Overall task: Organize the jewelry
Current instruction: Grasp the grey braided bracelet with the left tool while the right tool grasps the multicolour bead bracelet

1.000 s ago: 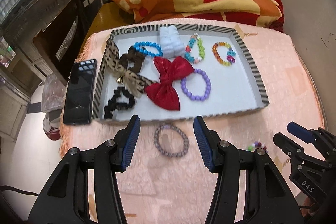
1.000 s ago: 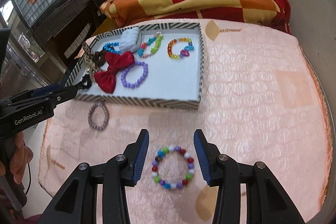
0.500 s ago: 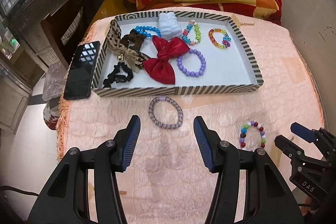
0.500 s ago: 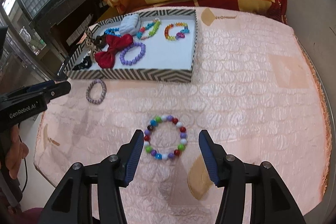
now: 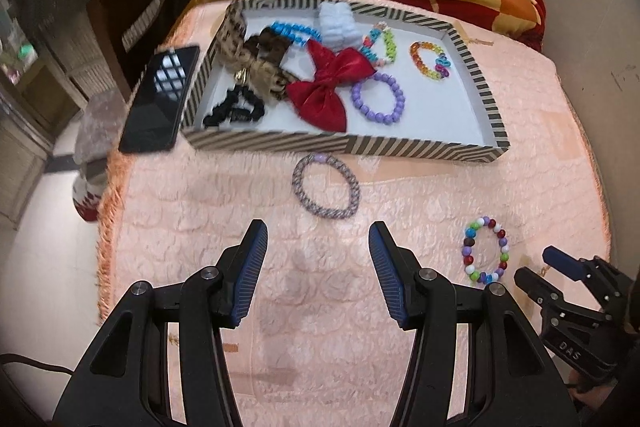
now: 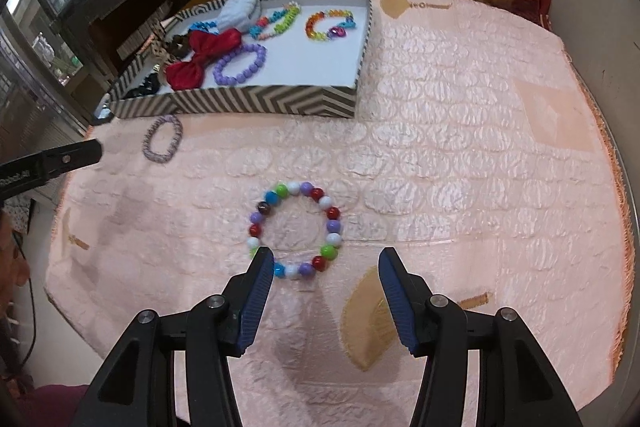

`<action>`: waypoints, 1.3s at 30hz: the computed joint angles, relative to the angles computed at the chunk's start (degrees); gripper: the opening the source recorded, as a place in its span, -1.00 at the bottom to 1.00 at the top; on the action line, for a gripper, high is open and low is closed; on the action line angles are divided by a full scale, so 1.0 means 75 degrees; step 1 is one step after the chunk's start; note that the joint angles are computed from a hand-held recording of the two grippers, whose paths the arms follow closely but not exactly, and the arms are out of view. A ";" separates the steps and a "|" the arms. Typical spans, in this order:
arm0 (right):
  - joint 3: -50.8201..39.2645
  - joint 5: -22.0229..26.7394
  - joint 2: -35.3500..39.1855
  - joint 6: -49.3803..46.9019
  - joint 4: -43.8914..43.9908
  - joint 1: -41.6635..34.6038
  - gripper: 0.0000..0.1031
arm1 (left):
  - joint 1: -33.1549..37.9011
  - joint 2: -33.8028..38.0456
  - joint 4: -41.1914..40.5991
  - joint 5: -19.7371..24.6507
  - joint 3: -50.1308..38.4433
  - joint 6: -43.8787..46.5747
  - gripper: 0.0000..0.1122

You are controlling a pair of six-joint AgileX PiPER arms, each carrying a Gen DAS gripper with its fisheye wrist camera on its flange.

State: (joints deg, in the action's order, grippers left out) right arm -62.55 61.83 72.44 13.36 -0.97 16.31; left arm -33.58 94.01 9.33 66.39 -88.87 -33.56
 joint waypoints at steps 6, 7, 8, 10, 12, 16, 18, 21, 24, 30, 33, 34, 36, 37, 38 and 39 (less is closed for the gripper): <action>0.0127 -0.0298 0.0264 -0.0184 0.0144 -0.0278 0.01 | 0.0861 -0.0166 -0.0842 -0.0315 0.0695 0.0354 -0.02; 0.0115 -0.0327 0.0315 -0.0200 0.0150 -0.0288 0.01 | 0.0952 -0.0154 -0.0928 -0.0327 0.0733 0.0397 -0.01; 0.0101 -0.0357 0.0377 -0.0196 0.0130 -0.0289 0.01 | 0.1015 -0.0133 -0.0985 -0.0332 0.0752 0.0430 -0.01; 0.0065 -0.0404 0.0481 -0.0173 0.0062 -0.0262 0.01 | 0.1096 -0.0072 -0.1030 -0.0362 0.0748 0.0463 -0.01; 0.0035 -0.0471 0.0581 -0.0111 -0.0056 -0.0205 0.01 | 0.1145 -0.0006 -0.1036 -0.0427 0.0728 0.0464 0.00; -0.0077 -0.0566 0.0806 -0.0038 -0.0208 -0.0122 0.01 | 0.1221 0.0321 -0.1035 -0.0420 0.0464 0.0385 0.00; -0.0146 -0.0610 0.0934 0.0013 -0.0320 -0.0068 0.01 | 0.1208 0.0517 -0.0965 -0.0381 0.0285 0.0338 0.00; -0.0206 -0.0690 0.1097 0.0050 -0.0401 -0.0024 0.01 | 0.1207 0.0844 -0.0914 -0.0328 0.0003 0.0243 0.00; -0.0233 -0.0749 0.1223 0.0159 -0.0504 0.0020 0.01 | 0.1154 0.1172 -0.0766 -0.0233 -0.0245 0.0102 0.00; -0.0237 -0.0814 0.1310 0.0206 -0.0593 0.0032 0.02 | 0.1056 0.1603 -0.0587 -0.0165 -0.0536 0.0038 0.00; -0.0303 -0.0851 0.1409 0.0209 -0.0663 0.0054 0.02 | 0.1019 0.1691 -0.0570 -0.0189 -0.0556 0.0055 0.00; -0.0304 -0.0882 0.1425 0.0239 -0.0690 0.0067 0.02 | 0.0996 0.1748 -0.0536 -0.0153 -0.0612 0.0042 0.00; -0.0264 -0.0966 0.1424 0.0324 -0.0768 0.0100 0.02 | 0.0944 0.1803 -0.0445 -0.0094 -0.0662 0.0025 0.00; -0.0245 -0.1005 0.1424 0.0389 -0.0821 0.0131 0.02 | 0.0918 0.1835 -0.0399 -0.0080 -0.0699 0.0017 0.00; -0.0235 -0.1028 0.1426 0.0431 -0.0852 0.0154 0.02 | 0.0895 0.1866 -0.0363 -0.0059 -0.0729 0.0009 0.00; -0.0229 -0.1039 0.1420 0.0451 -0.0867 0.0166 0.02 | 0.0878 0.1857 -0.0335 -0.0064 -0.0709 -0.0006 0.00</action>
State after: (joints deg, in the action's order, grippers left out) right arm -64.27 54.04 83.09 16.75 -7.47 17.55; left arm -26.99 107.94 6.82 65.90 -94.19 -33.60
